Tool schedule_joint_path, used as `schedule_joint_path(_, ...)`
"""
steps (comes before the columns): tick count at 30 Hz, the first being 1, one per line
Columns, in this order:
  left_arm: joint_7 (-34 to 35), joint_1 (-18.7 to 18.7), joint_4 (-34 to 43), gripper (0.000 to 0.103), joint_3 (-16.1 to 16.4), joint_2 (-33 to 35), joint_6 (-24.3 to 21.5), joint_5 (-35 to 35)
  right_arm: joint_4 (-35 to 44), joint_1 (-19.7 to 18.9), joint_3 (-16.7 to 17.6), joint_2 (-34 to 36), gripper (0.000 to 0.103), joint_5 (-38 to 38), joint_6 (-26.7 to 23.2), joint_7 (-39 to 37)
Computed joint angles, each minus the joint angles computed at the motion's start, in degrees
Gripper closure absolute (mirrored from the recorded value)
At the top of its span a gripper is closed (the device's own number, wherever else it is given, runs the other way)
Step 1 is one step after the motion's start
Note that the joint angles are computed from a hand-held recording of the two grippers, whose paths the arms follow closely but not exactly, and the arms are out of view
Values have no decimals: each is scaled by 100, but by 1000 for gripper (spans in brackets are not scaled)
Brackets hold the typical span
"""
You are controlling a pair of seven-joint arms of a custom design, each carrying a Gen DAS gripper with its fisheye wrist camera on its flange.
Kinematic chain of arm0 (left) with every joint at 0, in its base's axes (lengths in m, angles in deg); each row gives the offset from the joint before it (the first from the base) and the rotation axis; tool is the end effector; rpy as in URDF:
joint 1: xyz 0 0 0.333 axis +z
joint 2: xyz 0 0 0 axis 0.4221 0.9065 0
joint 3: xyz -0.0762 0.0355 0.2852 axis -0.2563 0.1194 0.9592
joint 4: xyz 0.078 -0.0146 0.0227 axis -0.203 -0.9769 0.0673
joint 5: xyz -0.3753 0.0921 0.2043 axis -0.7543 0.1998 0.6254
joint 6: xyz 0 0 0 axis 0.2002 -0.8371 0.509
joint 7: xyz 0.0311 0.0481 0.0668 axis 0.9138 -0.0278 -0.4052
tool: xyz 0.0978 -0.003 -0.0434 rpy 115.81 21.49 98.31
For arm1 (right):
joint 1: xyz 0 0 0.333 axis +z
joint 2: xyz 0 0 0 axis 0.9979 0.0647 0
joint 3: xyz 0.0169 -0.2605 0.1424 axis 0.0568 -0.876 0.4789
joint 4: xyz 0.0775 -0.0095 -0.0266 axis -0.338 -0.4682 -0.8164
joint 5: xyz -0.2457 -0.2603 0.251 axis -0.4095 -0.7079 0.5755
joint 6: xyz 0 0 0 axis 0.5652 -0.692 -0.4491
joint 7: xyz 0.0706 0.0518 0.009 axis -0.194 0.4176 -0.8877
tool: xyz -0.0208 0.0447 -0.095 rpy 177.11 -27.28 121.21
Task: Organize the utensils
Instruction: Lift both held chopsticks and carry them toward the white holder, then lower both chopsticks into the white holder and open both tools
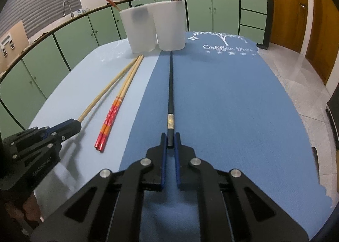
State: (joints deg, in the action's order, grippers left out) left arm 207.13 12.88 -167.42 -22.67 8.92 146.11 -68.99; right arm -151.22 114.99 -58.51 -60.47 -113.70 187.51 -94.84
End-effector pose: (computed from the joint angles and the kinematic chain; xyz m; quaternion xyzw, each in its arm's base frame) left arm 0.5466 -0.1776 0.4285 -0.4682 0.8053 -0.3218 0.1698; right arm 0.4735 0.3870 0.3946 -0.5683 0.7371 -0.2479 0.2689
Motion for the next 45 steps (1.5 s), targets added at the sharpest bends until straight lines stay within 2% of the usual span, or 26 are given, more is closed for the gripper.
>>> schedule_joint_path(8,150,23,243,96,114,-313,-276,9,-141,-122,110,-642,97,-34,-276,-288)
schedule_joint_path(19,843,-167,854,96,385,-530,-262,-855,170,-467,336,-1175,97,-528,-674,-678)
schedule_joint_path(23,1007,-146,1186,96,374,-434,-329,-1009,382,-596,272,-1203,97,-542,-432,-976)
schedule_joint_path(28,1109,-46,1628,96,340,-235,-662,-1116,661,-730,84,-1075,97,106,151,-1684)
schedule_joint_path(37,1263,80,1961,96,248,-169,-908,-1306,1103,-793,64,-908,97,579,342,-2558)
schedule_joint_path(45,1666,61,2599,96,226,26,-850,-1741,1795,-933,2,-709,97,474,561,-2904)
